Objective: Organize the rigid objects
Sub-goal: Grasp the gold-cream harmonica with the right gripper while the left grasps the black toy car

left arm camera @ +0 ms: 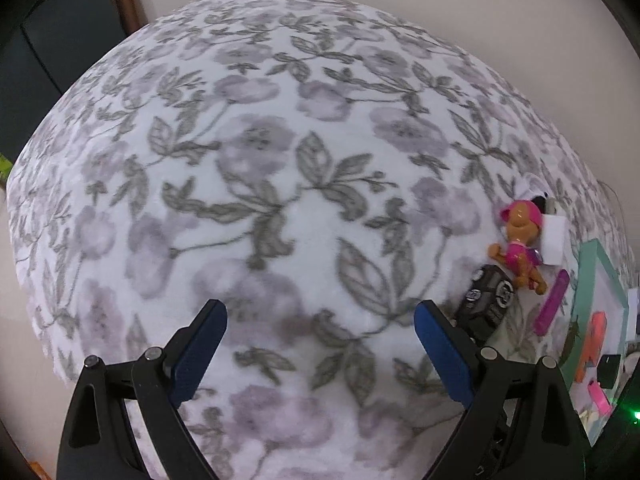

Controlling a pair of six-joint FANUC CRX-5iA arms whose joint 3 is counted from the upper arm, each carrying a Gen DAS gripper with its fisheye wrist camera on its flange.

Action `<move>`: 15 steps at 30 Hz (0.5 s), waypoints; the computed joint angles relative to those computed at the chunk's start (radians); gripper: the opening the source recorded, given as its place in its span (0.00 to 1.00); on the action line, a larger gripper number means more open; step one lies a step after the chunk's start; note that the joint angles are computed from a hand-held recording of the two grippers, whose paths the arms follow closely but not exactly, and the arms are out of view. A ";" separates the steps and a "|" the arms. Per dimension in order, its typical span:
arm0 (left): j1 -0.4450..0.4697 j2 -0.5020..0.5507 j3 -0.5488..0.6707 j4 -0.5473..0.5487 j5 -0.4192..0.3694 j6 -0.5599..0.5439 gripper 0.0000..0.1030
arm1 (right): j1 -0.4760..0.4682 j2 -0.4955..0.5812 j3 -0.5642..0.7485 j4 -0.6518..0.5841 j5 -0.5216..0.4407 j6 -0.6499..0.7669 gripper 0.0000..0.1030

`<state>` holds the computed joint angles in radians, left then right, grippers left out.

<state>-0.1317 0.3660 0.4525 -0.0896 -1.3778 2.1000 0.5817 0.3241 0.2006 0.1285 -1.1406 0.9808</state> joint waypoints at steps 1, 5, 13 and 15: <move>-0.006 0.006 0.006 0.000 0.002 -0.009 0.92 | -0.008 -0.007 -0.008 -0.003 0.002 0.006 0.82; -0.016 0.015 0.007 0.027 0.039 -0.042 0.92 | -0.032 -0.019 -0.015 -0.012 -0.001 0.021 0.82; -0.029 0.047 0.002 0.128 0.109 -0.125 0.92 | -0.085 -0.040 -0.023 -0.052 0.004 0.046 0.82; -0.045 0.059 0.024 0.105 0.105 -0.135 0.92 | -0.095 -0.043 -0.022 -0.065 0.003 0.060 0.82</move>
<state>-0.1769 0.4254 0.4770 0.0158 -1.2731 1.9653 0.4869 0.2809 0.1784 0.0636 -1.1372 1.0408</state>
